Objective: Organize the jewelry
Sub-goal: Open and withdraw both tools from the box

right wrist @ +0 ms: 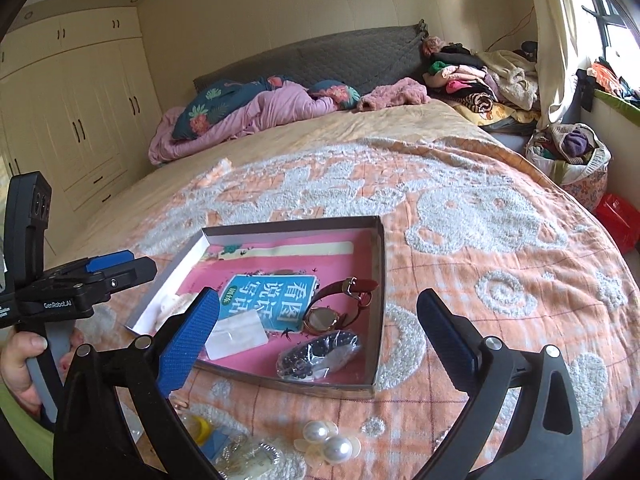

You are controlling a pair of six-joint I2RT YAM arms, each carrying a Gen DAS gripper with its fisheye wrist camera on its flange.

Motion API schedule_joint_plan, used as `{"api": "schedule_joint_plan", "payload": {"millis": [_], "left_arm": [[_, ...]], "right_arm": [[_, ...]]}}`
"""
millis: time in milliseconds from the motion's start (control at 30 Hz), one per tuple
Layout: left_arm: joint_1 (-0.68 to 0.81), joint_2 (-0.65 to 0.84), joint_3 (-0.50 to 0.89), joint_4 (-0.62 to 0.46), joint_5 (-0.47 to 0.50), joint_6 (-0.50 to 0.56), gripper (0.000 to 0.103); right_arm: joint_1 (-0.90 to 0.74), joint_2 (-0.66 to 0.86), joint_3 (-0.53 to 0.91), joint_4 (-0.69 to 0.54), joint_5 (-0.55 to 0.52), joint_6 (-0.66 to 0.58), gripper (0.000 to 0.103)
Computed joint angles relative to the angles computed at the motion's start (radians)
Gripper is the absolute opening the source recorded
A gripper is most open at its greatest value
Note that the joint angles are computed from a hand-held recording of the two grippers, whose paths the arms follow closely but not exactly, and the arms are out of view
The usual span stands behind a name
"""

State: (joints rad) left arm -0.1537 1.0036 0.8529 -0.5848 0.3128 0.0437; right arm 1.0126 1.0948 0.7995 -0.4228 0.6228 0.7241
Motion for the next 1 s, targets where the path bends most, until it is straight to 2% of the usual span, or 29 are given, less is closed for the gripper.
{"api": "schedule_joint_plan", "payload": {"millis": [400,1000], "left_arm": [[0.064,-0.108,0.016,-0.061,0.055,0.015,0.093],[0.239,-0.227,0.058,-0.189,0.204,0.046,0.093]], "right_arm": [[0.094,-0.041,0.042,-0.066,0.096,0.039,0.098],[0.290,-0.035,0.159,-0.225,0.289,0.116,0.098]]}}
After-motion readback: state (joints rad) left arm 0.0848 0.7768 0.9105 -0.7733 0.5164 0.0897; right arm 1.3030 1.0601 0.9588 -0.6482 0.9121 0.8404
